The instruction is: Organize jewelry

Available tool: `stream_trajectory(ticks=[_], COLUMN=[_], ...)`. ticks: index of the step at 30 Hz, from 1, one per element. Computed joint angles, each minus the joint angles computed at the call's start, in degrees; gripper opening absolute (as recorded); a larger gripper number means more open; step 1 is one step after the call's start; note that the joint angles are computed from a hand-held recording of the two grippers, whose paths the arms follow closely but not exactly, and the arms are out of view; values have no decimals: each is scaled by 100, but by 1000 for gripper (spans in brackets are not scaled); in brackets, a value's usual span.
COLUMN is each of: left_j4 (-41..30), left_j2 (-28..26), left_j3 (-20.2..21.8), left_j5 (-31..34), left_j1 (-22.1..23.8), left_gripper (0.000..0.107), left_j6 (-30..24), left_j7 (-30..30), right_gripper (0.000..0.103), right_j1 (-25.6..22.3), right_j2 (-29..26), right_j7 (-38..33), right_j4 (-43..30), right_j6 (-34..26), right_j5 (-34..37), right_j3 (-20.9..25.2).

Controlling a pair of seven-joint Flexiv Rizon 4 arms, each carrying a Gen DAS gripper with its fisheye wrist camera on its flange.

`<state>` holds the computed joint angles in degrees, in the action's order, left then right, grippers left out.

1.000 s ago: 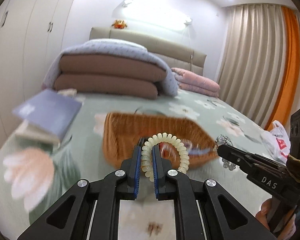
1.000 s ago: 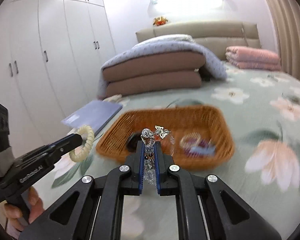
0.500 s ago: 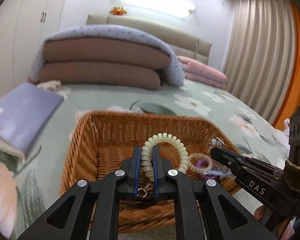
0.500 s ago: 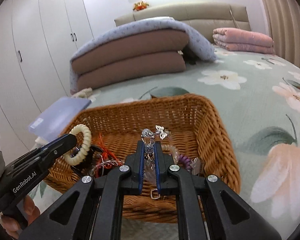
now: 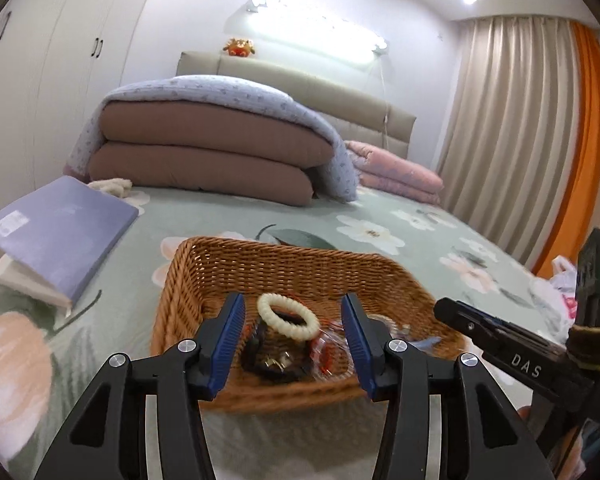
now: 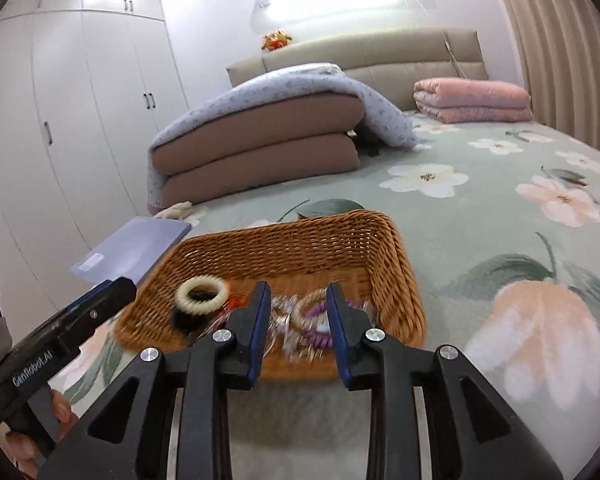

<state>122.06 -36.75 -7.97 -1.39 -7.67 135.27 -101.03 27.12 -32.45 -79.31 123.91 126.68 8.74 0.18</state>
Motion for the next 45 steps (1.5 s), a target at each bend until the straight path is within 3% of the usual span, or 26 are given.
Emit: stream_trajectory(ticks=[3,9,14,18,20,22,33,45], left_j4=[618,1501,1577,1559,1575,1567,1519,1509], left_j2=[221,139,-72,-147,-189,-205,-245,-263], left_j3=[211,437,432,379,359,348,256,240], left_j5=[-365,-1729,-2576,-2607,-2589,-2638,-3255,-3266], left_j1=[-350,-1249,-1709,-1717,-1692,-1700,-1964,-1977], left_gripper=[56,70,71,72,72,72,74,73], left_j6=[555,1563,1735,1820,1934,2004,2130,2161], left_j7=[-14,83,564,663,614,623,1043,1104], right_gripper=[46,46,46,51,66,71,71,72], right_j1=[240,1034,1090,1344,1348,1262,1057,1197], right_j2=[221,46,-90,-181,-210,-227,-210,-215], right_j7=[-184,-807,-1052,-1370,-1434,-1417,-1330,-1483], right_j4=[576,1008,944,880,865,867,890,832], right_j6=[438,1190,1260,1346,1481,1604,1582,1470], right_j5=[357,1629,1779,2082,2153,2144,2000,2156], right_j3=[64,-68,-8,-76,-39,40,172,103])
